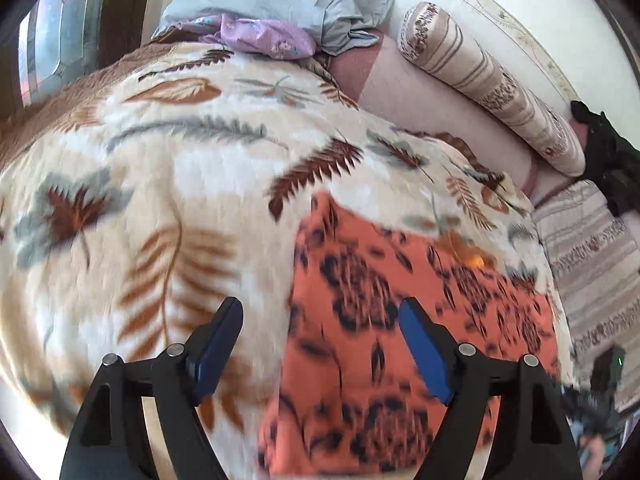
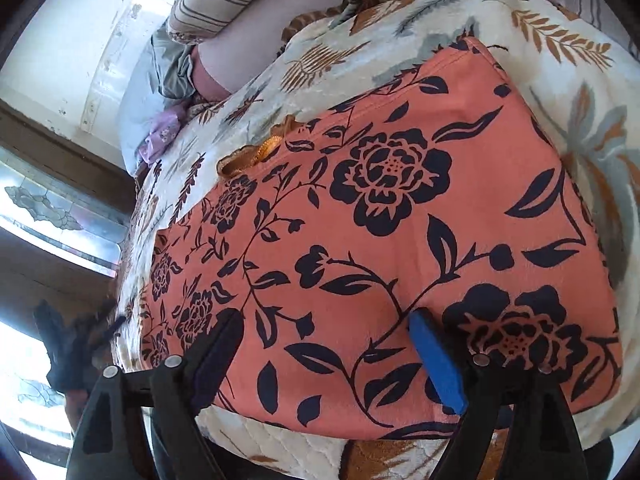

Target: Fold small clothes

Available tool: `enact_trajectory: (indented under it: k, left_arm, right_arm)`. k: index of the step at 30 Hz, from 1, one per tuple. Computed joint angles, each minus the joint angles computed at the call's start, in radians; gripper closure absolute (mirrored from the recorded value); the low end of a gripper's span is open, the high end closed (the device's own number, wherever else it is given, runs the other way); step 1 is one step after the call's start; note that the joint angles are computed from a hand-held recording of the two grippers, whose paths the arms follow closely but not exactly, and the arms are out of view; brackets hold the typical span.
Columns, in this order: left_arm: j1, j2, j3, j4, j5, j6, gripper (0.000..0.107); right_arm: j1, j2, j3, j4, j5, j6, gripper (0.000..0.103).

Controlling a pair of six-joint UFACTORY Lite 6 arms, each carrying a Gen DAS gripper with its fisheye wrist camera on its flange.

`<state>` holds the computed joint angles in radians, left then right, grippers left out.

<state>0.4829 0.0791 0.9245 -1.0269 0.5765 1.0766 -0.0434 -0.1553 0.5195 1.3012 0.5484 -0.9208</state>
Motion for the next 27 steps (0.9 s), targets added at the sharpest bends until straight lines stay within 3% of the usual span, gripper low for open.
enact_trajectory:
  k: [3,4,5,6,9,10,12,13,15,18,20,22,24,25,26,27]
  left_arm:
    - [-0.066,0.314,0.314,0.105,0.067,-0.203,0.027]
    - [-0.081,0.419,0.419,0.139,0.099,-0.262,0.039]
    - [-0.101,0.511,0.523,0.215,0.109,-0.339,0.095]
    - [-0.113,0.589,0.586,0.278,0.086,-0.382,0.100]
    - [-0.067,0.657,0.671,0.258,0.166,-0.463,0.099]
    - [-0.069,0.616,0.629,0.250,0.139,-0.439,0.097]
    - [-0.089,0.495,0.493,0.293,0.019,-0.429,0.075]
    - [-0.094,0.439,0.433,0.323,-0.028,-0.444,0.058]
    - [-0.069,0.292,0.283,0.259,-0.069,-0.360,0.050]
    - [-0.028,0.062,0.067,0.166,-0.052,-0.194,0.043]
    - [-0.020,-0.078,-0.067,0.098,-0.048,-0.089,0.031]
    - [-0.042,-0.184,-0.186,0.082,-0.062,-0.017,0.030]
    - [-0.144,-0.181,-0.264,0.220,-0.190,-0.111,0.030]
    - [-0.162,-0.141,-0.283,0.270,-0.221,-0.161,0.030]
    - [-0.152,-0.142,-0.296,0.279,-0.210,-0.192,0.030]
    - [-0.128,-0.181,-0.319,0.246,-0.196,-0.182,0.030]
  right_arm:
    - [0.012,-0.009,-0.008,0.009,-0.008,-0.032,0.013]
    - [0.023,-0.011,-0.017,0.031,-0.017,-0.055,0.013]
    - [0.041,-0.002,-0.020,0.071,-0.030,-0.090,0.013]
    - [0.046,0.005,-0.025,0.103,-0.031,-0.122,0.013]
    - [-0.007,0.013,-0.041,0.154,0.031,-0.191,0.013]
    - [-0.030,0.018,-0.045,0.168,0.057,-0.209,0.013]
    - [-0.074,0.031,-0.054,0.200,0.107,-0.241,0.013]
    - [-0.087,0.037,-0.055,0.206,0.122,-0.243,0.013]
    - [-0.100,0.031,-0.049,0.178,0.137,-0.186,0.013]
    - [-0.121,-0.021,-0.074,0.137,0.166,-0.060,0.013]
    - [-0.170,-0.104,-0.137,0.187,0.248,-0.096,0.013]
    - [-0.228,-0.137,-0.181,0.231,0.315,-0.176,0.013]
    - [-0.319,-0.070,-0.191,0.230,0.276,-0.205,0.014]
    - [-0.396,-0.004,-0.199,0.231,0.292,-0.216,0.021]
    - [-0.489,0.019,-0.225,0.242,0.350,-0.199,0.027]
    - [-0.560,0.001,-0.238,0.212,0.389,-0.182,0.025]
